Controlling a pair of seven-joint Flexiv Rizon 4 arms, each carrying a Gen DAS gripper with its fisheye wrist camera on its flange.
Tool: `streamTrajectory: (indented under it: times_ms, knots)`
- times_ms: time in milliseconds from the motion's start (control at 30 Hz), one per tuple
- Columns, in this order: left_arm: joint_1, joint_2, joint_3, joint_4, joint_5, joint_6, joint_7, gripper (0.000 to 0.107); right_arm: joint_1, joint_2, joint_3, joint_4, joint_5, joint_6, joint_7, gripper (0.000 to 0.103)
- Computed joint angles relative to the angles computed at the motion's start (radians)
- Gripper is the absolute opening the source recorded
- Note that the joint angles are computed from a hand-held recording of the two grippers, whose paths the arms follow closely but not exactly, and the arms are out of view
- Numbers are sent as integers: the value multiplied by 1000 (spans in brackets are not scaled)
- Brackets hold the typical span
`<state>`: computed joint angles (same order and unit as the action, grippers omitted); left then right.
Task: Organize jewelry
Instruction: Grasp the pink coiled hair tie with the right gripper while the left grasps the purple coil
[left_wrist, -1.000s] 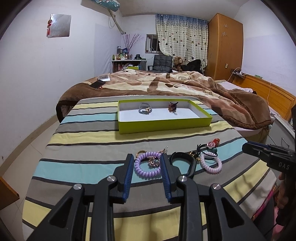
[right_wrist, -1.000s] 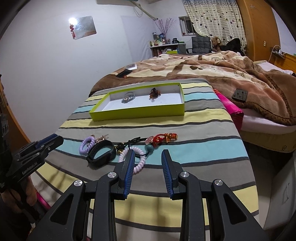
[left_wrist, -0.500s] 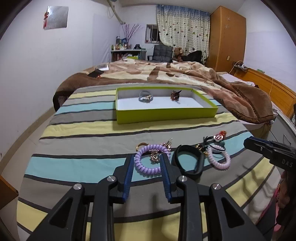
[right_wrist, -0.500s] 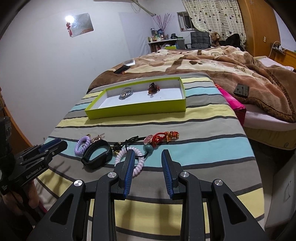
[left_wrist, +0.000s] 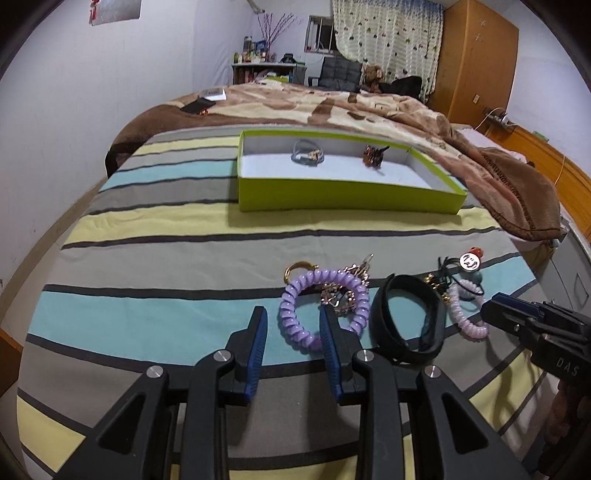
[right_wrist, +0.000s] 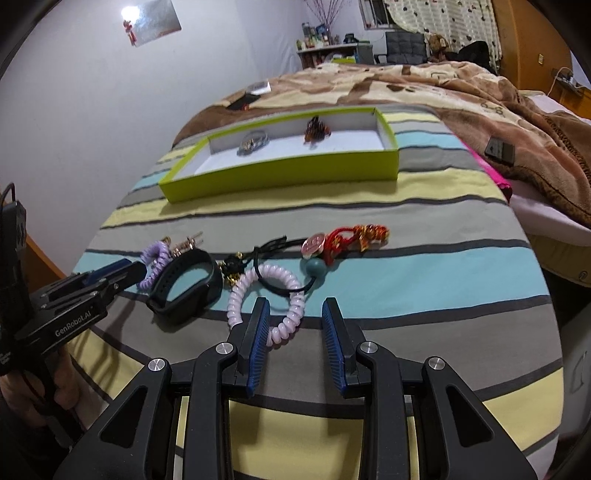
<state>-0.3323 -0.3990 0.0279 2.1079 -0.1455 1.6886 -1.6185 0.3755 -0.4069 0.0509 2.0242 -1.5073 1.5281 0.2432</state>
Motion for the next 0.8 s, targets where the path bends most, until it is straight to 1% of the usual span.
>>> streamTrajectory:
  times_ms: [67, 133, 167, 200, 233, 300, 333, 433, 533, 667, 800]
  knots:
    - [-13, -1, 16, -7, 1, -14, -4, 31, 15, 2, 13, 4, 63, -44, -72, 30]
    - [-60, -7, 69, -23, 12, -35, -18, 30, 45, 8, 21, 9, 141, -103, -161, 27]
    - [-83, -9, 95, -31, 22, -43, -26, 30, 60, 11, 19, 11, 161, -124, -189, 23]
    - [-89, -9, 101, -33, 33, -45, -29, 24, 70, 12, 14, 11, 173, -131, -206, 16]
    - [-89, -7, 101, -33, 41, -45, -29, 19, 80, 14, 8, 14, 178, -136, -216, 11]
    - [-132, -12, 151, -49, 62, -68, -53, 12, 90, 20, -4, 21, 171, -127, -210, 10]
    - [-131, -9, 151, -45, 70, -66, -61, 11, 90, 23, -10, 26, 158, -112, -196, 9]
    - [-101, 1, 126, -33, 78, -62, -73, 11, 81, 27, -24, 31, 118, -74, -148, 9]
    - [-101, 7, 132, -24, 94, -56, -85, 10, 71, 33, -22, 36, 85, -66, -115, 9]
    - [-121, 9, 157, -25, 112, -57, -107, 10, 53, 36, -14, 34, 40, -58, -70, 9]
    - [-104, 24, 142, -7, 118, -42, -113, 10, 18, 44, 1, 25, -55, -41, 5, 9]
